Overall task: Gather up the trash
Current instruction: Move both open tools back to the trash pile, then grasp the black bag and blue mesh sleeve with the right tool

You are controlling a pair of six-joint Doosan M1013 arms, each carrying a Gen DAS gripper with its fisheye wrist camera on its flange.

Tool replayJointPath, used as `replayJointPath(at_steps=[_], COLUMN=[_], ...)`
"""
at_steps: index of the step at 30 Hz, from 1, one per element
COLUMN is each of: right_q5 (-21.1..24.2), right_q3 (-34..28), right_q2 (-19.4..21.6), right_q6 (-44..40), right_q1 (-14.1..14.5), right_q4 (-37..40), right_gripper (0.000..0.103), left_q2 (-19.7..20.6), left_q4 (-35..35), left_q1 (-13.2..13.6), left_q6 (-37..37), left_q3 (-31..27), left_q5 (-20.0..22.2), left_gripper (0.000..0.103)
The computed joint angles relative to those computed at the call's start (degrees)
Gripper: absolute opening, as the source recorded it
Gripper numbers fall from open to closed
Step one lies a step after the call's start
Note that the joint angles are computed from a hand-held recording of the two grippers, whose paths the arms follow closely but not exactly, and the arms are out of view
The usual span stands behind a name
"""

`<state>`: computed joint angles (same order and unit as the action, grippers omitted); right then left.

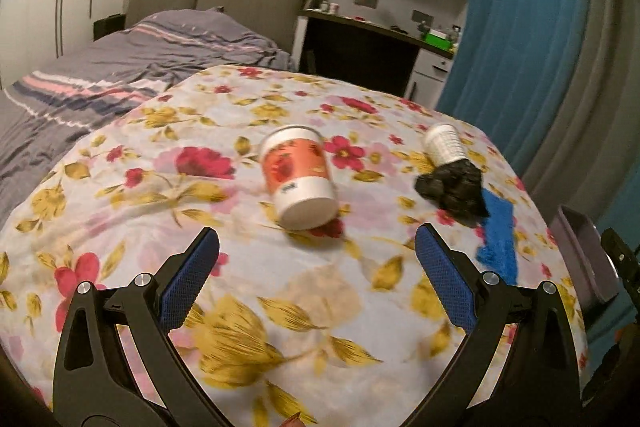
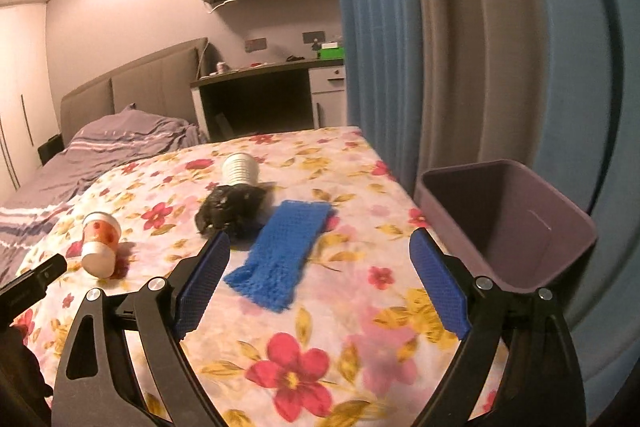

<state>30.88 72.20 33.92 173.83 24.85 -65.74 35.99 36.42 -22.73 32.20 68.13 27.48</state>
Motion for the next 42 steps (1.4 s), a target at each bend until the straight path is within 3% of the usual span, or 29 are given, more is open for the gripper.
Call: replayJointPath(at_steps=[9, 20, 27, 32, 34, 37, 42], right_q5=[0.07, 7.02, 13.55, 15.91, 16.61, 17.81, 15.0], right_q3=[-8.45, -24.91, -35.81, -39.42, -40.3, -41.26, -37.11], right_q2=[5.09, 15.43, 21.51, 23.37, 23.81, 24.25, 22.14], right_q6=[-14.14, -32.58, -41.04, -43.4, -44.17, -46.93, -46.09], right_q1=[-0.13, -0.45, -0.88, -1.31, -1.38, -1.59, -1.55], right_q4=[11.79, 25.18, 32.55, 36.15, 36.99, 39.71, 38.76], right_gripper=[0.088, 0.086, 0.073, 0.06, 0.052, 0.03, 0.024], left_q2=[0.92, 2.03, 3.21, 3.82, 4.02, 4.28, 4.62], left_q4=[-2.64, -0.99, -5.81, -7.24, -7.97, -8.91, -10.62], left_q1=[1.29, 2.33, 2.83, 2.78, 2.78, 2.77, 2.75], left_q6=[1.87, 0.09, 5.58, 8.13, 9.0, 10.38, 11.89], left_q3=[-1.62, -3.47, -5.35, -6.32, -6.65, -7.0, -7.41], left_q5=[0.81, 1.9, 1.72, 1.81, 1.78, 1.69, 1.79], left_gripper=[0.097, 0.097, 0.097, 0.097, 0.097, 0.097, 0.097])
